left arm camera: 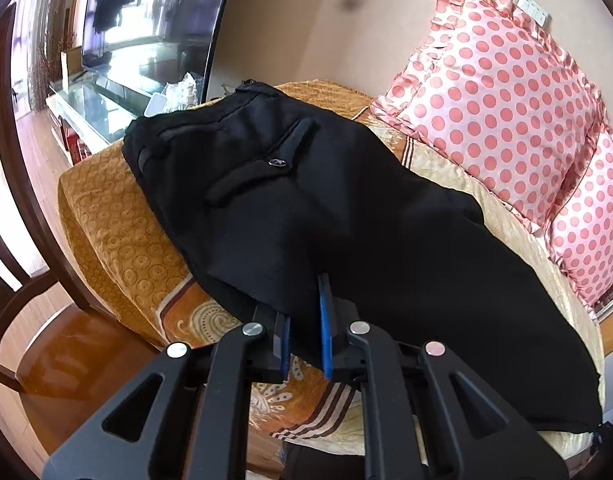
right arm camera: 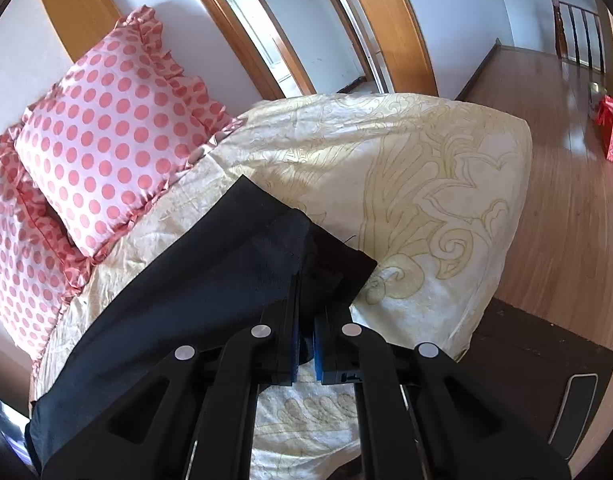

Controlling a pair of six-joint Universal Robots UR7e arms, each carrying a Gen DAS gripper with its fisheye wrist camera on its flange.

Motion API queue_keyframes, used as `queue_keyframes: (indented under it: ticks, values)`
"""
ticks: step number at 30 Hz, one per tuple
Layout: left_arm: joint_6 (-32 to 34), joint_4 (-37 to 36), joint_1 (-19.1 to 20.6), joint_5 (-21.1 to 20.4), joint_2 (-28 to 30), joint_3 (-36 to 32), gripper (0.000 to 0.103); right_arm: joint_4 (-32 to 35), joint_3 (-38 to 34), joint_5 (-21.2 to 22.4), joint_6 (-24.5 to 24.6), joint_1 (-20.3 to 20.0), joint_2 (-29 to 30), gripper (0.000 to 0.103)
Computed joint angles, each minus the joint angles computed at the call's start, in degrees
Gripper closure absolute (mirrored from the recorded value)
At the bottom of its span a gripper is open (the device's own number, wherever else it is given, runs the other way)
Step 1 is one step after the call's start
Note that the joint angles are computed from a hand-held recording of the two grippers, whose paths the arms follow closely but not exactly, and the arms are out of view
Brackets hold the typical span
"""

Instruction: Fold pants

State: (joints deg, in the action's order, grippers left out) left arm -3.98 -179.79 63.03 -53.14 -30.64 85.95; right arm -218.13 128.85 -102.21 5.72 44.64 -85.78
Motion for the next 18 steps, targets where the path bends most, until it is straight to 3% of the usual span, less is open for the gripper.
queue_keyframes:
  ticks: [2,5,6,8,9,11,13,16,18]
  values:
    - [-0.6,0.4,0.3,-0.7,-0.2,-0.3,0.091,0.9,0.3,0.1,0.0,-0.2,-0.6,0.096]
    - [1.2,1.5,-0.1,1.0,0.1,-0.6,0.085,-0.5,1.3,-0.9,-0.2,0.0,-1.2,0.082]
    - [2.0,1.5,-0.4,1.4,0.0,-0.3,0.077,-1.8,1.6,-2.4,-0.7,0.6,-1.1,0.068]
    - [4.0,0.1,-1.1,2.1,-0.5,1.0,0.062,-7.4,1.5,-9.7,-3.6,3.2,0.4,0.037]
    - [4.9,-1.3,-1.5,2.6,-0.8,1.8,0.053,-11.6,1.5,-12.2,-5.9,4.4,1.5,0.036]
    - [7.6,-4.6,-2.6,3.4,-1.2,3.6,0.047,-17.3,1.8,-13.2,-11.4,6.1,2.6,0.036]
    - [10.0,-6.7,-3.8,2.2,-1.5,5.1,0.042,-17.3,3.7,-5.4,-14.6,5.4,1.2,0.036]
    - [12.4,-5.4,-4.9,-3.9,-1.2,5.5,0.037,-6.6,5.7,11.6,-20.3,4.4,-1.4,0.041]
    - [14.0,-3.7,-5.6,-8.0,-0.1,4.8,0.033,-0.6,5.7,18.2,-27.7,6.2,-0.1,0.045]
